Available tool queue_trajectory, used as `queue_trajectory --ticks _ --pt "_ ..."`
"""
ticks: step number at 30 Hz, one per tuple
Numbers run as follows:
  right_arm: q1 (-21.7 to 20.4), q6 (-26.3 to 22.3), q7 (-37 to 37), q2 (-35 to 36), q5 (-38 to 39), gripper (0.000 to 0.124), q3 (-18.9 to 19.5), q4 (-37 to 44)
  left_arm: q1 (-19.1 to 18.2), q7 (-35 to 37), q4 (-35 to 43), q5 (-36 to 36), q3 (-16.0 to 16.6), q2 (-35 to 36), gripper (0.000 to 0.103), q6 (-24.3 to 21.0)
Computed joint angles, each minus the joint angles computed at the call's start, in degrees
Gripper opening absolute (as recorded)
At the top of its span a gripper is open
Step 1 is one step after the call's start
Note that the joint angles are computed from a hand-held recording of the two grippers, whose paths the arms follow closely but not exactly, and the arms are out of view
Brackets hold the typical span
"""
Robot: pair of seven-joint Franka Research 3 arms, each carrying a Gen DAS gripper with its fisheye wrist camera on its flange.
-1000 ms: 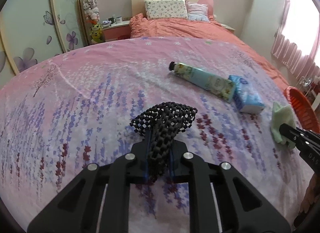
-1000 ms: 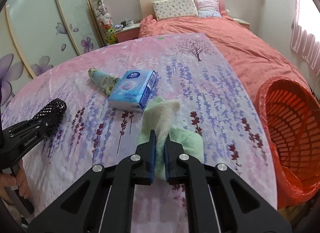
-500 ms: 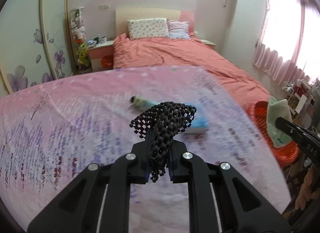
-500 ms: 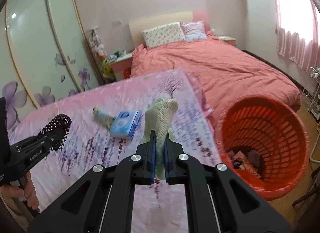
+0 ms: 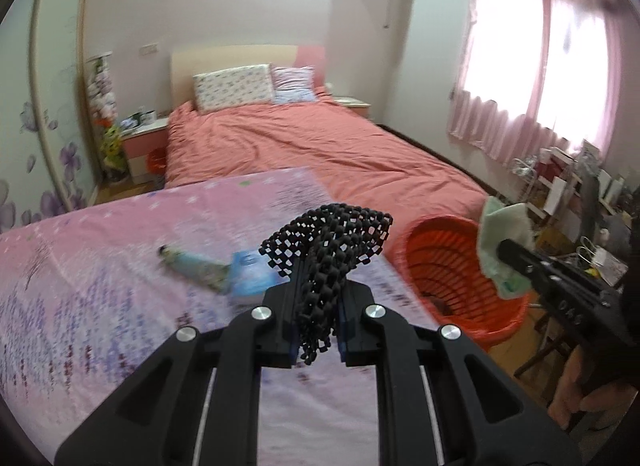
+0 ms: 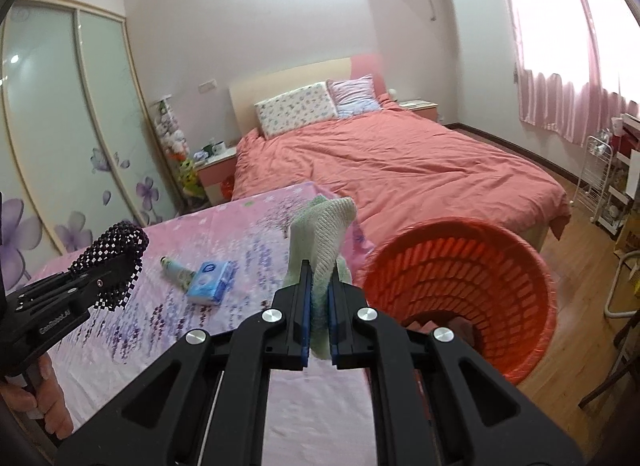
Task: Collect trash
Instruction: 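Lift the black mesh pad with the left tool while the right tool carries the sock, then open both tools over the orange basket to drop pad and sock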
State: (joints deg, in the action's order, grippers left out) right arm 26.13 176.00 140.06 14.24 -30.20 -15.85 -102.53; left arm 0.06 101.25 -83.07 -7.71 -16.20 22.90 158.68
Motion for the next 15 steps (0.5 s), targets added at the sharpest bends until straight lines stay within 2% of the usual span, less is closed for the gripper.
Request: queue_trajectory --ticks 3,7,11,15 --pt "1.30 0.72 3.61 -0.92 -2.89 0.007 -2.87 -1.21 -0.62 1.78 1.63 -0.76 -1.74 1.04 0.015 -0.49" --pt "0.77 1.30 7.63 -1.63 -6.29 0.007 -4.46 -2.17 -2.34 2.85 4.96 -1.12 -2.82 3.58 0.015 -1.98" --pt "-0.86 1.34 11.01 -1.93 -8.88 0.007 -4.89 -2.51 -4.89 3.46 10.67 -0.75 -3.61 7.75 0.015 -4.51" --pt "-4.26 1.86 10.73 -1.06 -6.75 0.007 -3.26 -2.18 -8.55 2.97 19.54 0.70 -3.41 13.81 0.015 -8.34"
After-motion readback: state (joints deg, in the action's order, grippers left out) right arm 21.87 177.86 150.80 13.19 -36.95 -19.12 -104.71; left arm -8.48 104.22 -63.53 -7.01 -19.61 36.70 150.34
